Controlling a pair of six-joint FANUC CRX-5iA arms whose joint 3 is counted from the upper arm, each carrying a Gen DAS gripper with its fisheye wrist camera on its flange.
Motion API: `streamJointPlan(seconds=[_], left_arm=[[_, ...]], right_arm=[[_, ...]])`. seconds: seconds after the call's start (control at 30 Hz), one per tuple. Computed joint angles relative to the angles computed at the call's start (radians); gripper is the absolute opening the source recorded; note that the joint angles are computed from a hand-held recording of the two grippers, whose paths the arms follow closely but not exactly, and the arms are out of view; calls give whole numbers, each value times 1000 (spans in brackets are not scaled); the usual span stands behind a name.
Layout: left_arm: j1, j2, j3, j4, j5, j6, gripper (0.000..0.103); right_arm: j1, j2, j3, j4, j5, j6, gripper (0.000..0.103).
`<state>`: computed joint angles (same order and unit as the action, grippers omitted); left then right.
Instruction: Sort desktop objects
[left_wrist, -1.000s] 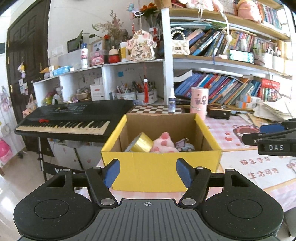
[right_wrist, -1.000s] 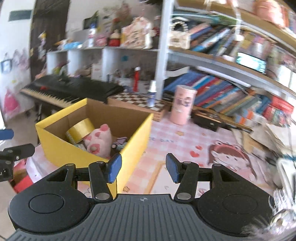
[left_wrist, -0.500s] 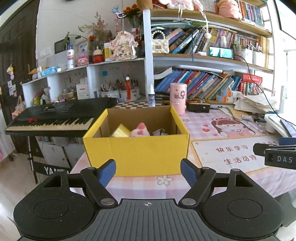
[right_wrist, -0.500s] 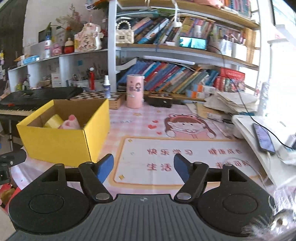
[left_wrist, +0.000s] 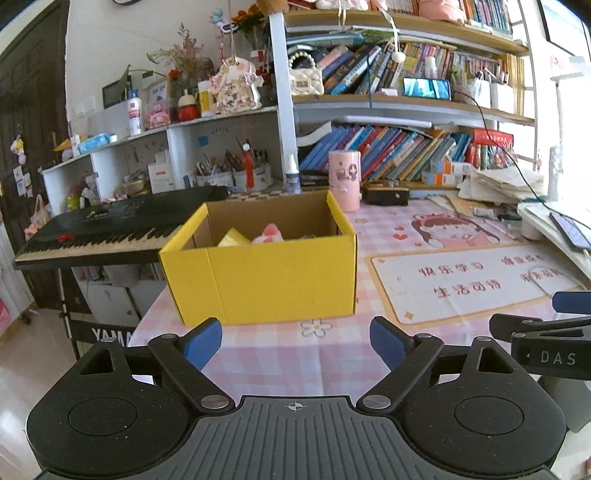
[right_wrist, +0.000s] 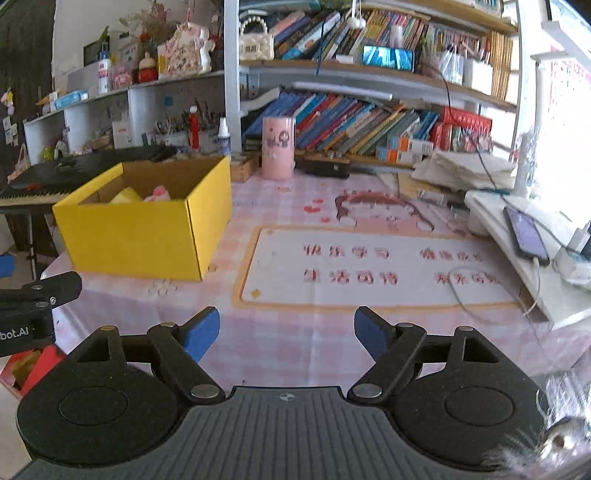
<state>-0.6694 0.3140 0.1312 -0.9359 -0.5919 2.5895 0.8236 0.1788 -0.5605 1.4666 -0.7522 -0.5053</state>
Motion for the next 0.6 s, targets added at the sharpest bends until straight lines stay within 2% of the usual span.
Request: streamJointPlan(seconds=[0.43, 0.6], left_arm=[[14, 15, 12, 79, -14, -68, 98], [26, 15, 6, 106, 6, -107, 101]], right_arm=[[11, -20, -16, -42, 18, 11, 93], [11, -11, -2, -61, 24, 38, 97]])
